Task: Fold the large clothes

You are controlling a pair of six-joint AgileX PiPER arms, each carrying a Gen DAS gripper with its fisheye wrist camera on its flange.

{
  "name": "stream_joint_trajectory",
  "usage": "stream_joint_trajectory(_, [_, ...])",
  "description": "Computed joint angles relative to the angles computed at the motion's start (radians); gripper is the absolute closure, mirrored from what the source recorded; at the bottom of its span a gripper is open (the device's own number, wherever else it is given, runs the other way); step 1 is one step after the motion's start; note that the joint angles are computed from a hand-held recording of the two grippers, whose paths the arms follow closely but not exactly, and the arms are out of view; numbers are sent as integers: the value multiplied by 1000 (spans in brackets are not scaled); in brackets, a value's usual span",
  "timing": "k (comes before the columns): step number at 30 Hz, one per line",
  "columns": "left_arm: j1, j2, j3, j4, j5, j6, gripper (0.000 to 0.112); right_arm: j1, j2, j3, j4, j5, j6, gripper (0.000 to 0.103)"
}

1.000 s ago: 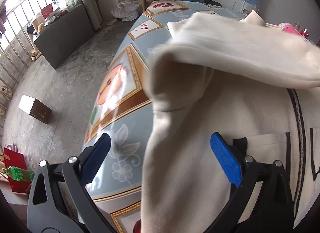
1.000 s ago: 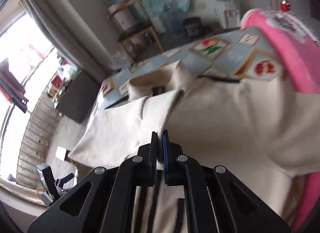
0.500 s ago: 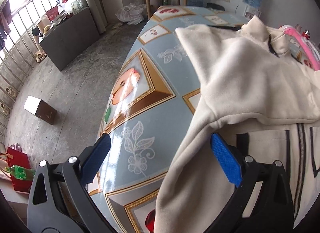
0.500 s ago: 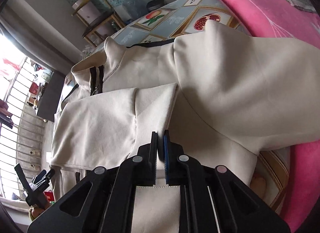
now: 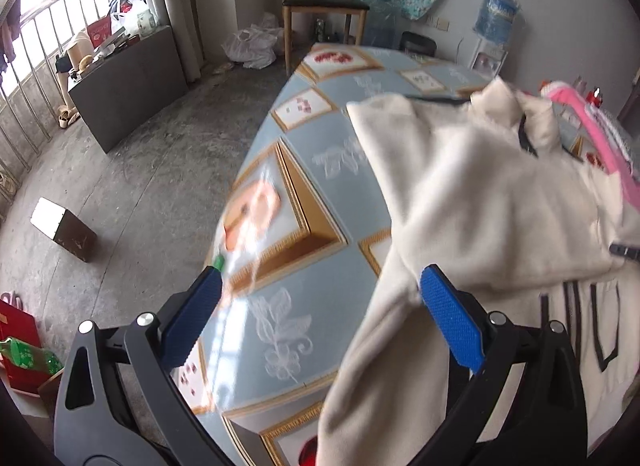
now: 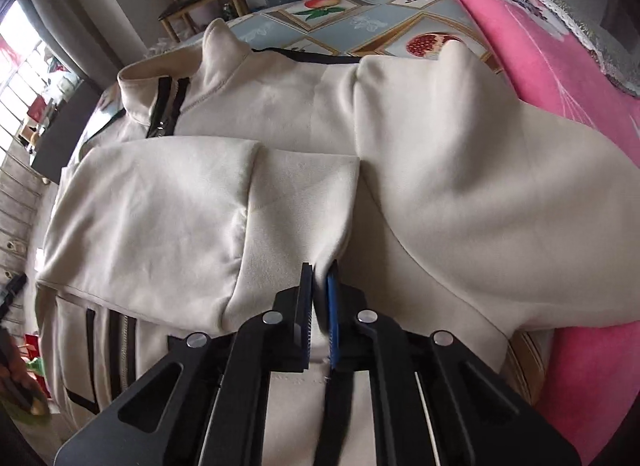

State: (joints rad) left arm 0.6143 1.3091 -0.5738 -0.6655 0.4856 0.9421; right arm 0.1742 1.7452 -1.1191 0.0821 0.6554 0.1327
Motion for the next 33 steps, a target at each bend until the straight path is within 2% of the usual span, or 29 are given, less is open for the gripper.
stream_joint_trajectory(3, [45,95,-145,-77,108,23,16,-5,-8,34,-21,-33,33,96])
stream_joint_trajectory(6, [-2,262,-319,-69,180,-46,17,-3,-18,54,-19,-64,40,96])
stream_joint_trajectory(7, [-32,312,-368,-58,186,-78,20,-2,-20,59,-21,-71,44,96])
stream_joint_trajectory(10, [-108,456,-513,-40,232,-150,39,-15,-22,63,11,-77,18,96])
stream_joint_trajectory(12, [-151,532,-583,-30,253,-188,42,-31,-25,68,52,-79,-20,96])
stream_joint_trajectory(16, [-225,624,-661,82,220,-337,68,-46,-27,75,100,-87,-68,96])
stream_joint_trajectory(18, [-255,609,-635,110,147,-340,86,-46,-32,82,101,-93,-74,96])
stream_joint_trajectory(20, [-282,598,-628,178,110,-375,107,-33,-41,94,70,-108,-56,96])
stream_joint_trajectory(23, [-280,551,-637,184,108,-358,108,8,-59,104,-44,-120,35,97])
stream_joint_trajectory(26, [-246,520,-668,144,151,-325,108,42,-80,113,-141,-136,122,97])
stream_joint_trajectory(30, [-288,566,-671,315,89,-459,108,56,-53,120,-222,-170,200,97])
stream_joint_trajectory(32, [-306,625,-685,403,86,-539,104,43,-50,128,-189,-188,169,97])
stream_joint_trajectory(33, [-304,622,-666,396,63,-537,103,35,-53,122,-157,-176,131,97])
